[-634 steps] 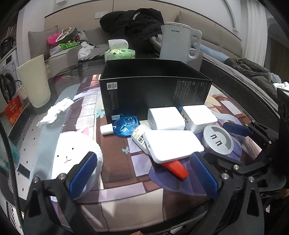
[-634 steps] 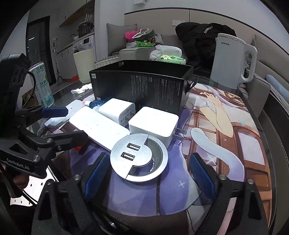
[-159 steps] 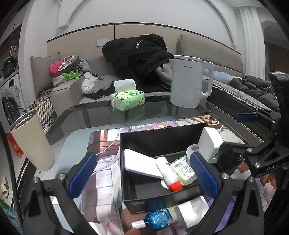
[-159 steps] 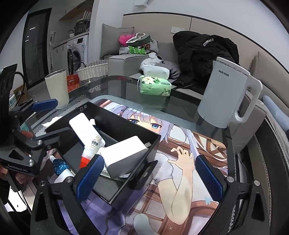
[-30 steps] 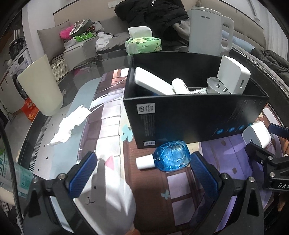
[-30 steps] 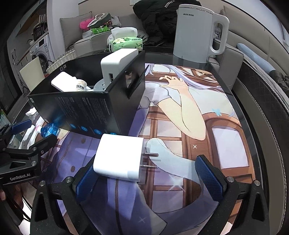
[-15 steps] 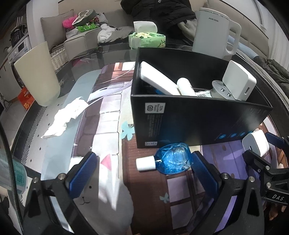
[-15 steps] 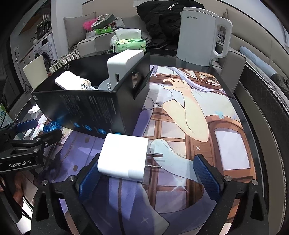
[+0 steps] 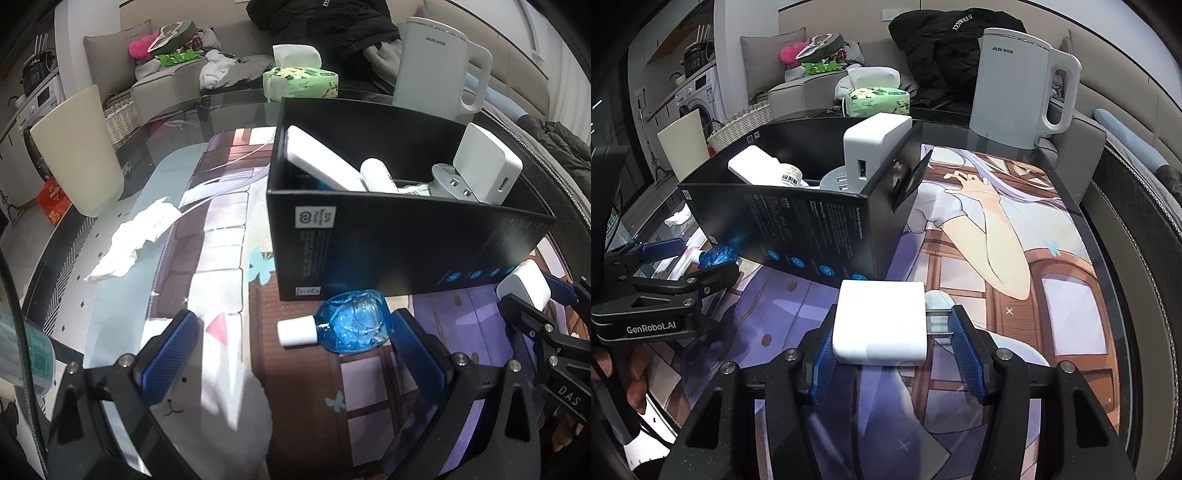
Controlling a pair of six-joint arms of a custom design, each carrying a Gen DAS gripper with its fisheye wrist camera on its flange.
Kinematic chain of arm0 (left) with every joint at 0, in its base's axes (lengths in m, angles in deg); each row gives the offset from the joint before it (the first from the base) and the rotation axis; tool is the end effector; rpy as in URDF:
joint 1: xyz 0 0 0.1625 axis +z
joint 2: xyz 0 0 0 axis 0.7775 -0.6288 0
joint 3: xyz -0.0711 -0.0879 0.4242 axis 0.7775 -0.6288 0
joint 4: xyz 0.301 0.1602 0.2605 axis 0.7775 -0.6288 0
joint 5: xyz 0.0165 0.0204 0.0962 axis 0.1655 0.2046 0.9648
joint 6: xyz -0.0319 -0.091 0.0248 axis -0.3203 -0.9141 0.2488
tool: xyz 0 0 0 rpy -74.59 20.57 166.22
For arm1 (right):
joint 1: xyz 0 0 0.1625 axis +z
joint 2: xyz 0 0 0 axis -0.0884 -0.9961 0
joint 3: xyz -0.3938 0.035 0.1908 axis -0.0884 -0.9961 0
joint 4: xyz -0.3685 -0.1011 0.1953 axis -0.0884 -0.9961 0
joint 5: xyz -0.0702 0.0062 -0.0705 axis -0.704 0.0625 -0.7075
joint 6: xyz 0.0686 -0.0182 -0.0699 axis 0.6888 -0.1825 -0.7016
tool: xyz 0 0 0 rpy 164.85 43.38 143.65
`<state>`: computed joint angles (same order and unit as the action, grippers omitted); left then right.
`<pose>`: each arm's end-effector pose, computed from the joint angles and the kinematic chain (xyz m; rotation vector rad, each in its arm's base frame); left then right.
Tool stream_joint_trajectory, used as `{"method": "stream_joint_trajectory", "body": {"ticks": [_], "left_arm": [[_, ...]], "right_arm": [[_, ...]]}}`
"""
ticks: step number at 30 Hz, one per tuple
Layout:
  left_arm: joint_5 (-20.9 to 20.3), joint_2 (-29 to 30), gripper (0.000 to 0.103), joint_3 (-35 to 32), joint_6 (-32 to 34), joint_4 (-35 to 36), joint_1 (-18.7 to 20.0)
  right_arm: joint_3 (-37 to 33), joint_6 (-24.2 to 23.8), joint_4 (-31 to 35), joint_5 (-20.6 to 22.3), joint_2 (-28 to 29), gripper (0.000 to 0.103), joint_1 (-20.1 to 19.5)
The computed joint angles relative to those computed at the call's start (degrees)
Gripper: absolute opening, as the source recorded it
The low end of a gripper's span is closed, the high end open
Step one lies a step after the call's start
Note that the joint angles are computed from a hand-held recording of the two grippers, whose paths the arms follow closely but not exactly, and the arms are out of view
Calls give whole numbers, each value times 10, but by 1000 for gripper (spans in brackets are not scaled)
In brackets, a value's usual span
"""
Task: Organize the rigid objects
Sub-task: 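Grasp the second white charger with the right gripper while the left grasps the blue bottle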
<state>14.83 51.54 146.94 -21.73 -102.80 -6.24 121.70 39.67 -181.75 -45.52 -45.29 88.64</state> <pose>-0.3848 -0.6480 -0.0737 1.0364 2.3891 -0.4792 0.0109 -0.5382 0.3235 -0.0261 -2.0940 0.9263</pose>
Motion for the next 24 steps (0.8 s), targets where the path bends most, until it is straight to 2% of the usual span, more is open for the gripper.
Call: {"method": "stream_joint_trajectory", "body": {"ticks": [4,7,11,18,24], "left_arm": [[-12,-4,95,10,20,-19,0],[-24,-7,85,22,39,-41,0],[-41,-11,56,41,69,-81,-1],[-55,-15,56,48,72,-93,2],[-61,-23,56,78,90,-155,0]], "right_arm": [[0,0,0,0,0,57,0],[0,-1,-2,-1,1,57,1],[0,-1,-2,-1,1,57,1],[0,-1,-2,0,0,57,1],[1,-5,-7,6,1,57,0]]}}
